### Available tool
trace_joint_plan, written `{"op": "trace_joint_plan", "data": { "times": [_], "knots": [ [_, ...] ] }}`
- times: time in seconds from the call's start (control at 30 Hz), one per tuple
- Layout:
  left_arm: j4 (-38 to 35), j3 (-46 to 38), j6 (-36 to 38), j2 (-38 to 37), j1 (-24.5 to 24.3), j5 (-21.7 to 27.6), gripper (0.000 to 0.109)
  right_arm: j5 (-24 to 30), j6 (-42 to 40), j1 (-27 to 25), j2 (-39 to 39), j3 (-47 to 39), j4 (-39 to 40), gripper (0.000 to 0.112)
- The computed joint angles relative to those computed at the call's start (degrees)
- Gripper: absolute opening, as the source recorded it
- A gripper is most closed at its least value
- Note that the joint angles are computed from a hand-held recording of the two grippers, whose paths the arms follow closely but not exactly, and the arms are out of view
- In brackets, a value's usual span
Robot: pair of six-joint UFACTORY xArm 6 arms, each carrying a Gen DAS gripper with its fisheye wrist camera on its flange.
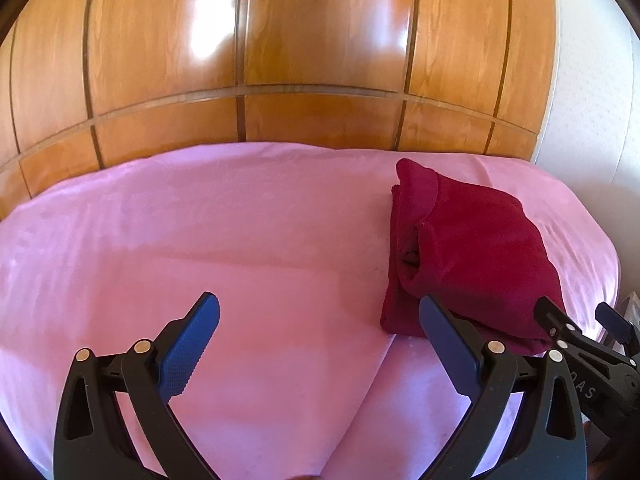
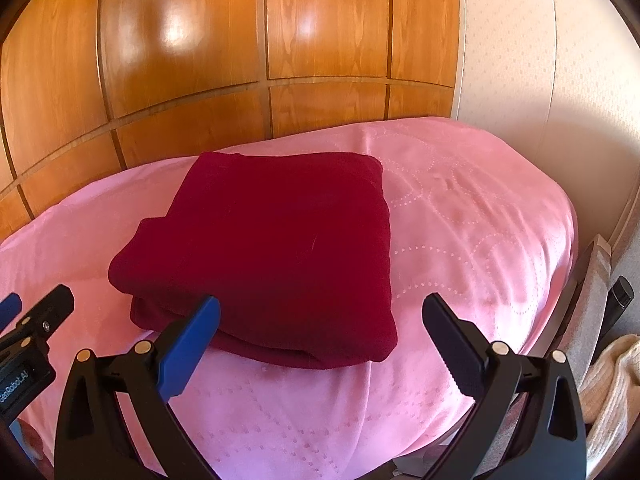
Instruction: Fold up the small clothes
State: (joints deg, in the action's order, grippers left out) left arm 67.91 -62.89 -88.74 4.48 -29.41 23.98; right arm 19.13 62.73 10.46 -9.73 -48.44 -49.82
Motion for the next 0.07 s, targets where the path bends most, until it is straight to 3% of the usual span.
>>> {"op": "trace_joint_plan", "data": {
  "times": [0.07],
  "knots": [
    [0.27,0.09,-0.36,0.00,0.05,0.06,0.099,-0.10,-0.30,-0.04,0.31,-0.25,0.19,0.101]
  ]
}}
